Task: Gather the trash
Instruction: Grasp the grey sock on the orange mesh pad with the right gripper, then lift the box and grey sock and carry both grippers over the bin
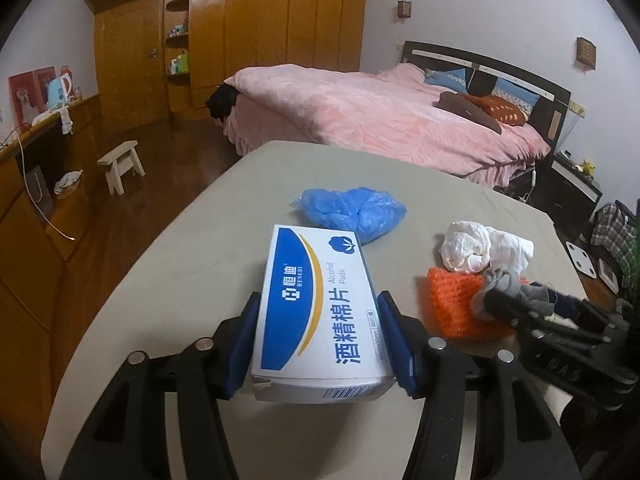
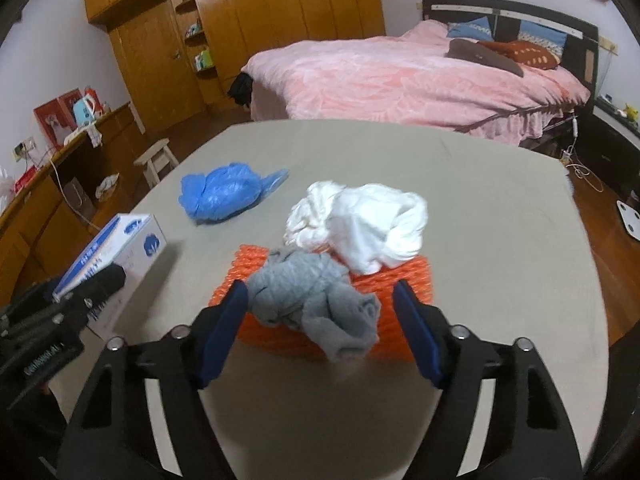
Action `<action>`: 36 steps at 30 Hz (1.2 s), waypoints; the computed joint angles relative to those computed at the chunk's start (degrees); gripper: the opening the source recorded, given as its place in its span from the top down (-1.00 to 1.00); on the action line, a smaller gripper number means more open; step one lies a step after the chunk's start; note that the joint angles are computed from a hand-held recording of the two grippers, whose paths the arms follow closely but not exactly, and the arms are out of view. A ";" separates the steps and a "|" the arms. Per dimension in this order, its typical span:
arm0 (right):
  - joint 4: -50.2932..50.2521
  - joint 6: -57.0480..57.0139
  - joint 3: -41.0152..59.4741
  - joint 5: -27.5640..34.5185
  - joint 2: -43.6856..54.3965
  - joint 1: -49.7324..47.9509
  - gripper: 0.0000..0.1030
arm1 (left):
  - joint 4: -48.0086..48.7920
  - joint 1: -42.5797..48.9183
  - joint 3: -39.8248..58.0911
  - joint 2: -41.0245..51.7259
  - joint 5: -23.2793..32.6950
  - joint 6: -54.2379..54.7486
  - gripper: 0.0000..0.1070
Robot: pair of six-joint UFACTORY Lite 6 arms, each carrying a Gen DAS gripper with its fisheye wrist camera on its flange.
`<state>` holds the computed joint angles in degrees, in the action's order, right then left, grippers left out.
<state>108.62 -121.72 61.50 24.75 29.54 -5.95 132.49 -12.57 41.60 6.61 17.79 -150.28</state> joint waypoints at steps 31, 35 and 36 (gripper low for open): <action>-14.58 8.97 -11.88 10.50 -19.83 -14.97 0.14 | -32.34 -12.95 3.14 -9.37 4.09 30.68 -0.06; -17.50 11.07 -12.39 12.60 -22.51 -18.14 0.14 | -35.92 -15.65 4.61 -9.48 5.04 33.90 -0.06; -18.15 11.47 -12.44 13.16 -23.05 -19.00 0.14 | -36.77 -16.38 4.91 -9.53 5.35 34.57 -0.06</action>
